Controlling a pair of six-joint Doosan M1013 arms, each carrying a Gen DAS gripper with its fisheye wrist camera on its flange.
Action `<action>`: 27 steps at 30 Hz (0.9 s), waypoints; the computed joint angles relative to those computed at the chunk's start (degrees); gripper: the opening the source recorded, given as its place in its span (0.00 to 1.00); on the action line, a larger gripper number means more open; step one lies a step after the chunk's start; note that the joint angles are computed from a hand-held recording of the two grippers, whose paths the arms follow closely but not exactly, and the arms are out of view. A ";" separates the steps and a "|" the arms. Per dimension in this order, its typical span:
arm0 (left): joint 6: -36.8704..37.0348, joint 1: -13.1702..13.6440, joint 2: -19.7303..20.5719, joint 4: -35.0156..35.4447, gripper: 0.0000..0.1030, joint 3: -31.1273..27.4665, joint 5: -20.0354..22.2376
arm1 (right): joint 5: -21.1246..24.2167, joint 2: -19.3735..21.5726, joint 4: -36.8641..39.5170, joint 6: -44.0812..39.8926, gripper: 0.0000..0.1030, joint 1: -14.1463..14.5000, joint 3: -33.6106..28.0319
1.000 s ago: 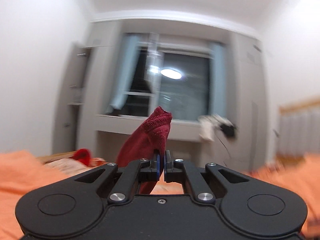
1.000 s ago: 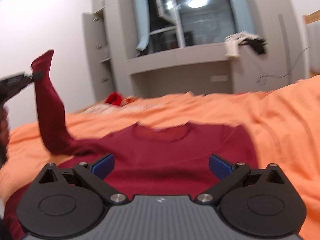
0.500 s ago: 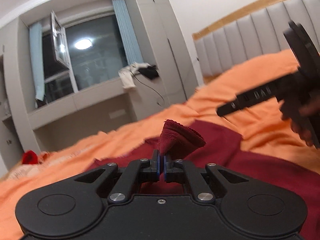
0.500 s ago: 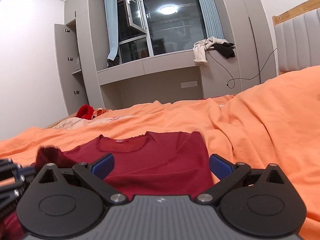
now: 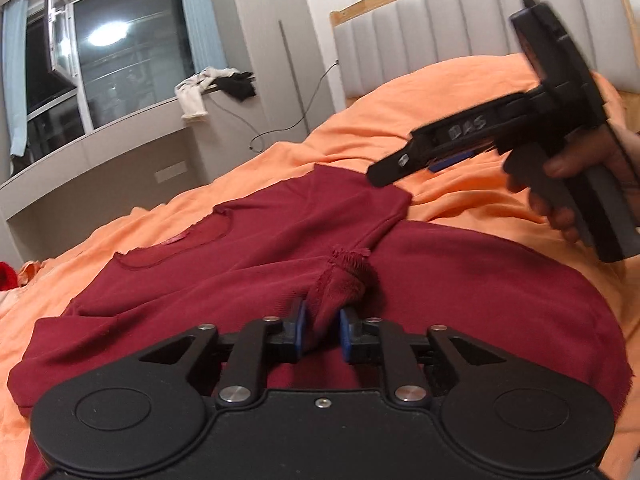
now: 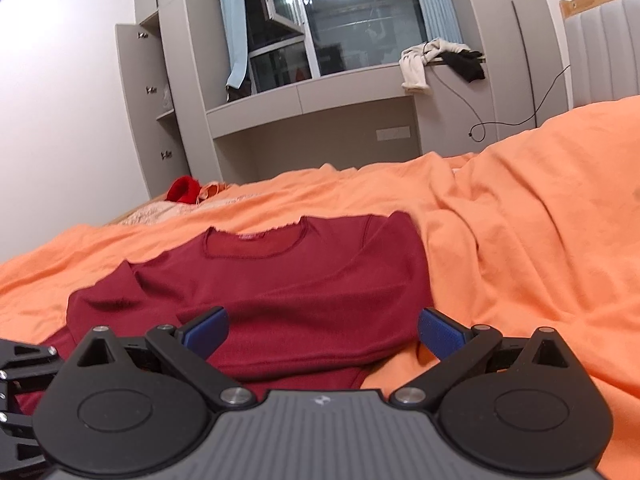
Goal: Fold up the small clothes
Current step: 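Lift the sleeve with the left tool and lay it across the shirt body, then open the left tool to release the sleeve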
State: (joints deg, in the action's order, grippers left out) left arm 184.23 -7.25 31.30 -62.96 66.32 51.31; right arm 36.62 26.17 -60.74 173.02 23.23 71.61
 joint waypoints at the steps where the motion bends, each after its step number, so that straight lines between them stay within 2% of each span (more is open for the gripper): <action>1: 0.12 0.20 0.17 0.06 0.28 -0.42 1.42 | -0.11 0.11 0.73 -0.82 1.00 -0.02 -0.15; 4: -1.40 1.49 1.20 -0.71 0.36 -2.82 7.29 | 0.00 0.55 1.99 -2.78 1.00 0.12 -0.78; 6: -4.41 2.13 1.83 -1.26 0.41 -4.40 8.05 | 0.64 0.94 1.28 -3.02 1.00 0.39 -1.24; 9: -9.10 2.99 2.62 -2.88 0.62 -6.41 3.87 | 1.30 1.49 0.46 -3.11 1.00 0.71 -1.90; 10: -10.84 3.27 2.93 -3.58 0.73 -7.07 1.77 | 1.30 1.56 0.52 -3.45 1.00 0.72 -2.02; 11: -12.88 3.56 3.35 -4.33 0.80 -7.84 -0.43 | 1.26 1.75 0.69 -4.07 1.00 0.77 -2.26; 13: -18.63 4.04 4.56 -3.45 0.85 -10.22 -4.96 | 1.11 2.19 0.77 -5.21 1.00 0.93 -2.89; 16: -29.69 4.37 6.84 3.14 0.95 -14.58 -11.63 | -0.11 2.64 -0.29 -5.30 1.00 1.05 -3.43; 19: -46.39 4.88 10.38 13.84 0.97 -21.26 -13.15 | -1.10 3.18 0.89 -7.23 1.00 1.06 -4.36; 21: -56.65 5.34 12.83 20.26 0.98 -25.90 -11.66 | -1.49 3.66 2.41 -9.07 1.00 1.04 -5.17; 23: -64.68 5.85 15.52 24.19 0.97 -30.76 -8.00 | -1.74 4.01 4.02 -10.94 1.00 0.98 -5.73; 25: -71.08 6.68 18.80 24.74 0.93 -36.77 -1.54 | -1.67 4.31 5.63 -12.93 1.00 0.94 -6.22; 27: -73.64 7.24 21.20 23.57 0.87 -41.16 3.21 | -1.39 4.56 6.98 -14.56 1.00 0.89 -6.61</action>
